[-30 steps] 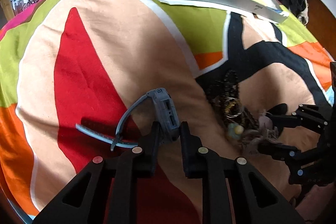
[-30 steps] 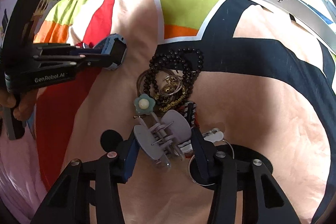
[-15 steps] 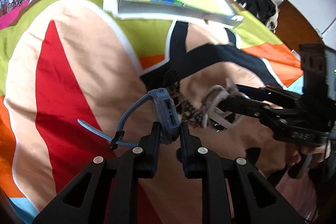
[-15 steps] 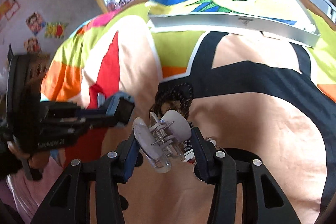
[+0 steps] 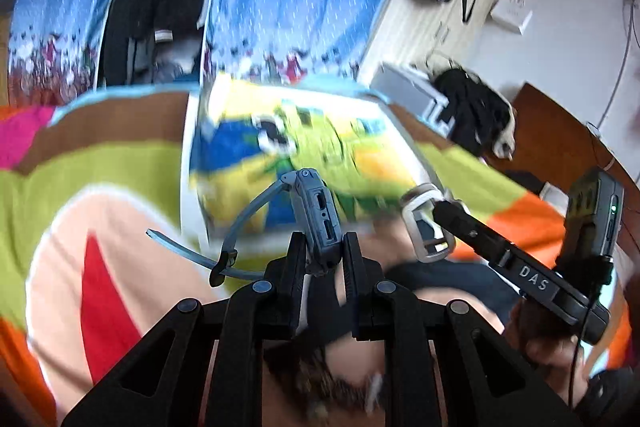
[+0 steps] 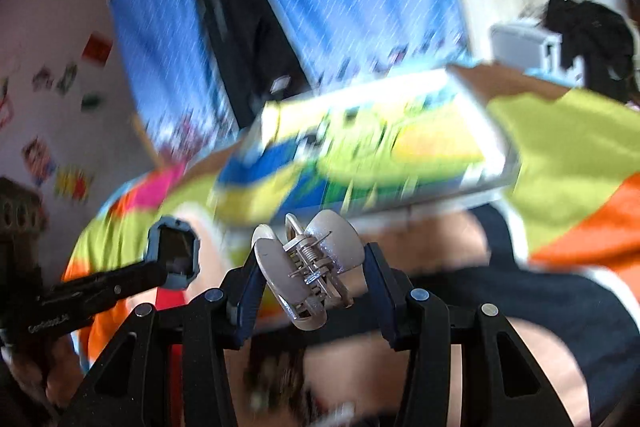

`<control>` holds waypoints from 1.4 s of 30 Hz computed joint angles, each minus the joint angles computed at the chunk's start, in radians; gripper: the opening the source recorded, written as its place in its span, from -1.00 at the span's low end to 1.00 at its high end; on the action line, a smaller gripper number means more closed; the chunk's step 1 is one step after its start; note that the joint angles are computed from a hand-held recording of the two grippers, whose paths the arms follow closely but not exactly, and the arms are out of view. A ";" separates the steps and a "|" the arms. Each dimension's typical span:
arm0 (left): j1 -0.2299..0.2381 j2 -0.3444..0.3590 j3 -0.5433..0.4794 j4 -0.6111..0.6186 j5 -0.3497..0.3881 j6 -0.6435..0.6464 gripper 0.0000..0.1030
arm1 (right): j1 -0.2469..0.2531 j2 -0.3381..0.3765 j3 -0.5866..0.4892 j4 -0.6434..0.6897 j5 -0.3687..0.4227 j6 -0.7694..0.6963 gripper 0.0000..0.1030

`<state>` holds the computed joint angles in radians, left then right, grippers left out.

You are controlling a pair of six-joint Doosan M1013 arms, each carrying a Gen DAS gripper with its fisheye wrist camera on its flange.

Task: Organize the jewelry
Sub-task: 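Carry the watch with the left tool while the right tool carries the clip, releasing both into the white tray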

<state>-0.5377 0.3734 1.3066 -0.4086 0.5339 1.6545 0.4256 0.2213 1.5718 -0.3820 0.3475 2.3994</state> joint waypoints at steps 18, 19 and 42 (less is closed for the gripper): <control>0.090 0.127 -0.134 -0.200 0.089 0.132 -0.71 | -0.073 0.163 -0.162 0.222 0.003 0.012 -0.11; 0.088 0.130 -0.136 -0.194 0.094 0.132 -0.71 | -0.073 0.168 -0.164 0.244 0.009 -0.007 -0.11; 0.030 0.045 -0.048 0.122 -0.059 -0.084 0.56 | -0.051 0.102 -0.101 -0.080 0.043 0.206 0.67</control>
<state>-0.5072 0.4180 1.2583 -0.2868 0.4749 1.5701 0.3750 0.3235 1.4708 -0.4619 0.3901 2.6050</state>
